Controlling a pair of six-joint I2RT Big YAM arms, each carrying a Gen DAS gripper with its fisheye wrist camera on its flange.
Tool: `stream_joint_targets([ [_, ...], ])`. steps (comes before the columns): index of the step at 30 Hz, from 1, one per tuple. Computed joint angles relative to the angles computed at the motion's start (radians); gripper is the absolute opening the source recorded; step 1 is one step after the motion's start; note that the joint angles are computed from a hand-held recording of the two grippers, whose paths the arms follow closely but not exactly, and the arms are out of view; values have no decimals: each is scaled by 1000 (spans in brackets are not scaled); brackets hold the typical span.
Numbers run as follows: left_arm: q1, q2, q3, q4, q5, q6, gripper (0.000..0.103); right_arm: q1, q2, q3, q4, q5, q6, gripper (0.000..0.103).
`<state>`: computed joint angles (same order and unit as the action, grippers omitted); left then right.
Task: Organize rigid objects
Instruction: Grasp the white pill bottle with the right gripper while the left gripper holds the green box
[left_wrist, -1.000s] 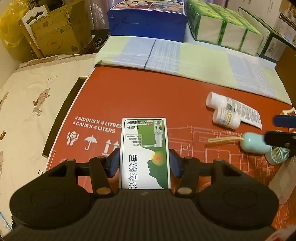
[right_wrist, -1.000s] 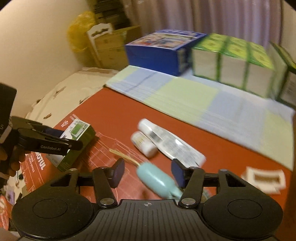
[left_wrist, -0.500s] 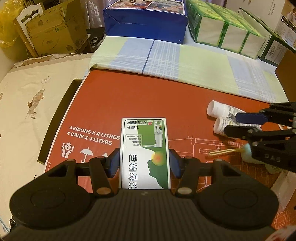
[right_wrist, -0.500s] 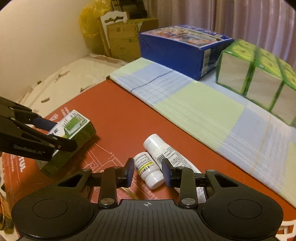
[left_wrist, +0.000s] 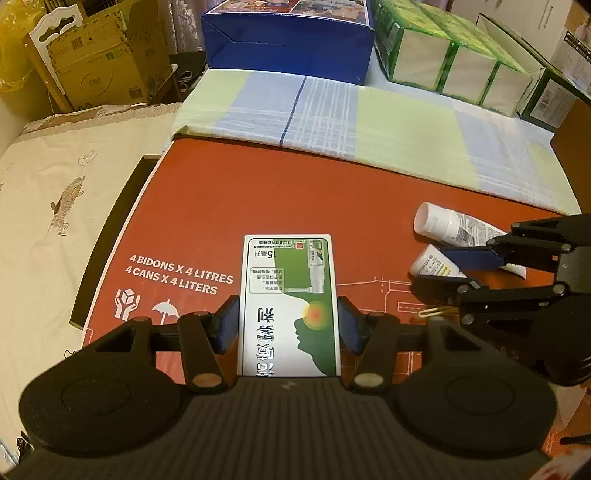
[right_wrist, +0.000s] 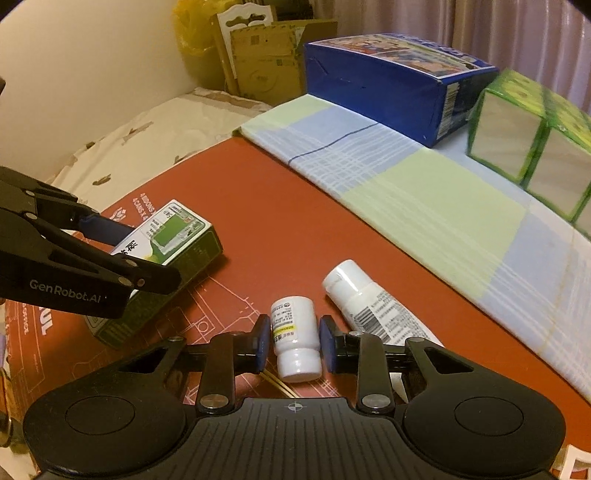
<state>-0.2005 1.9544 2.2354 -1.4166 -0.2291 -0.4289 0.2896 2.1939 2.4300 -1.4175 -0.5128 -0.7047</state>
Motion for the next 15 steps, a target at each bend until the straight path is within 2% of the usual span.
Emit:
stream_joint_targets([
  [3, -1, 2, 2, 0, -2, -1, 51, 5, -8, -18, 14, 18, -9, 24],
  [10, -7, 3, 18, 5, -17, 2, 51, -2, -34, -41, 39, -9, 21, 24],
  [15, -17, 6, 46, -3, -29, 8, 51, -12, -41, -25, 27, -29, 43, 24],
])
